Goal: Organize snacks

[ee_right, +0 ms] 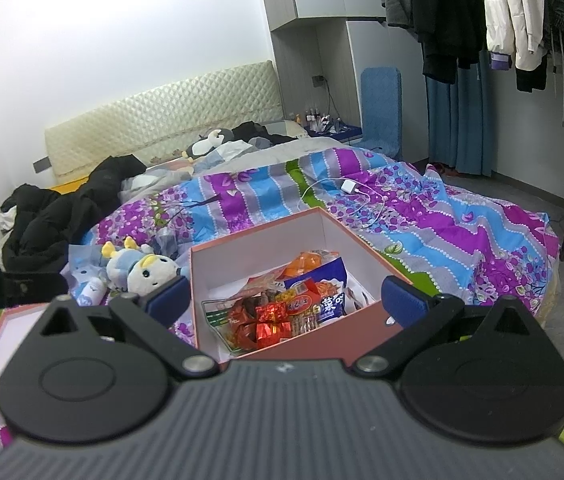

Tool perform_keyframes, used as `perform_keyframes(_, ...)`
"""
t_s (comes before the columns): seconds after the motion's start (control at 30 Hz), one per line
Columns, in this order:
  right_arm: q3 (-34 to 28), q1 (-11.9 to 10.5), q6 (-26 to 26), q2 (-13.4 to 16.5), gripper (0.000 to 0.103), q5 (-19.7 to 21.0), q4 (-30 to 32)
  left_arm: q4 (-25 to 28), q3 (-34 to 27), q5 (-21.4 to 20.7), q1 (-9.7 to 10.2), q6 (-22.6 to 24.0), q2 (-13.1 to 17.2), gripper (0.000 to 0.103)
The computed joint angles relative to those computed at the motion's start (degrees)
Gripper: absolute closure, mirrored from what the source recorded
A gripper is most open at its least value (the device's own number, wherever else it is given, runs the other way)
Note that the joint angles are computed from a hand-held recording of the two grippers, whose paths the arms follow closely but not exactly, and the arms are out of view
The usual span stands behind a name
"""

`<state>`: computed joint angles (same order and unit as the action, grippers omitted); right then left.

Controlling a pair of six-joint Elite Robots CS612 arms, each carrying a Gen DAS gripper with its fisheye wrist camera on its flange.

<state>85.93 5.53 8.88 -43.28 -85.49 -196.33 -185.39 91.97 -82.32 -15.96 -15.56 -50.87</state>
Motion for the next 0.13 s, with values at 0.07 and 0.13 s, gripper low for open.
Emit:
perform_keyframes(0.07,0.0,0.0,0.0,0.0,0.000,-0.1,0.0,-0.1,0.1,0.0,0.00,-0.1,0.0,0.003)
perform_keyframes(0.13,0.0,0.0,0.0,0.0,0.000,0.0,0.1,-0.1,0.1,0.1,-0.01,-0.2,0.0,0.003)
